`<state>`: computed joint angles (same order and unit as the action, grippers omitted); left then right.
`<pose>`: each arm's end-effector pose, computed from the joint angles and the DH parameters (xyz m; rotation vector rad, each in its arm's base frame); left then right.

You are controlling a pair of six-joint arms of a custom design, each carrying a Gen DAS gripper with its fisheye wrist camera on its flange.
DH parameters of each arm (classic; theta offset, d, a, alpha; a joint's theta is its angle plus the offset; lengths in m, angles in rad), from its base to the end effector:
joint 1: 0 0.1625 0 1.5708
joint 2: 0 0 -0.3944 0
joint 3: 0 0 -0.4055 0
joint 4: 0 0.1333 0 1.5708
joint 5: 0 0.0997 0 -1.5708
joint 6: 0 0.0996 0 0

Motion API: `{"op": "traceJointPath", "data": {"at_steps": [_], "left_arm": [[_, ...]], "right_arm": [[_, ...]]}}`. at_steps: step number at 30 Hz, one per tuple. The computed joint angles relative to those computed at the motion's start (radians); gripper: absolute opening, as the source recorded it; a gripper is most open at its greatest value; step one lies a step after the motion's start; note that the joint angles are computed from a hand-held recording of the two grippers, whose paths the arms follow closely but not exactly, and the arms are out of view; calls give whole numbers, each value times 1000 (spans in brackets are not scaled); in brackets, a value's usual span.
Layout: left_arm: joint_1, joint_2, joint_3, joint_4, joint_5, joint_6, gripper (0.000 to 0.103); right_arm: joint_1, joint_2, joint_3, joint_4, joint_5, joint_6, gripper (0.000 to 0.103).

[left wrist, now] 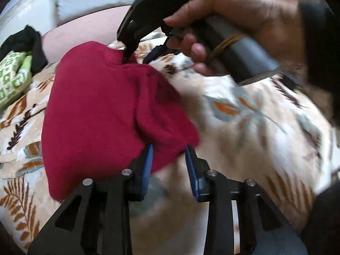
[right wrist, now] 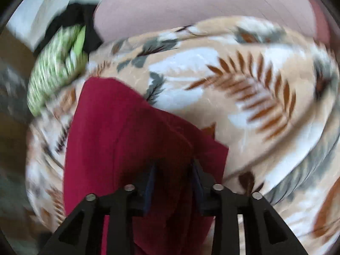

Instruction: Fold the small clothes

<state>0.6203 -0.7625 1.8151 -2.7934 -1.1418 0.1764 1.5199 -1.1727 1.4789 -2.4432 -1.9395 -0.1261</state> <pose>-0.3864 -0.4907 0.0103 1.4379 2.3724 -0.4469 0.0630 -0.6776 0.3789 -0.0439 -2.6427 0.7213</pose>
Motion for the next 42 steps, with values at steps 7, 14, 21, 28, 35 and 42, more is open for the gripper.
{"op": "traceJointPath", "data": {"at_steps": [7,14,21,28,35,42], "left_arm": [[39,-205,111,64,-4,-14,31],[122,-134,-43,6,-45,-159,31],[191,-10,-156,128,-140,-223,30],[183,22,-346,159,-141,-218,31],[226,393,-968,589,-85,-282,31],[253,458,-982,593,-6,-287,34]], "right_arm": [[3,-194,337,-477,59,-177,38],[105,-226,461,-625,144,-519,38],[75,-56,354,-478,-75,-420,38],[-1,-114,437,-585,109,-394,38],[-5,-103,445,-620,123,-428,38],[-17,-121,442,-565,155,-441,39]]}}
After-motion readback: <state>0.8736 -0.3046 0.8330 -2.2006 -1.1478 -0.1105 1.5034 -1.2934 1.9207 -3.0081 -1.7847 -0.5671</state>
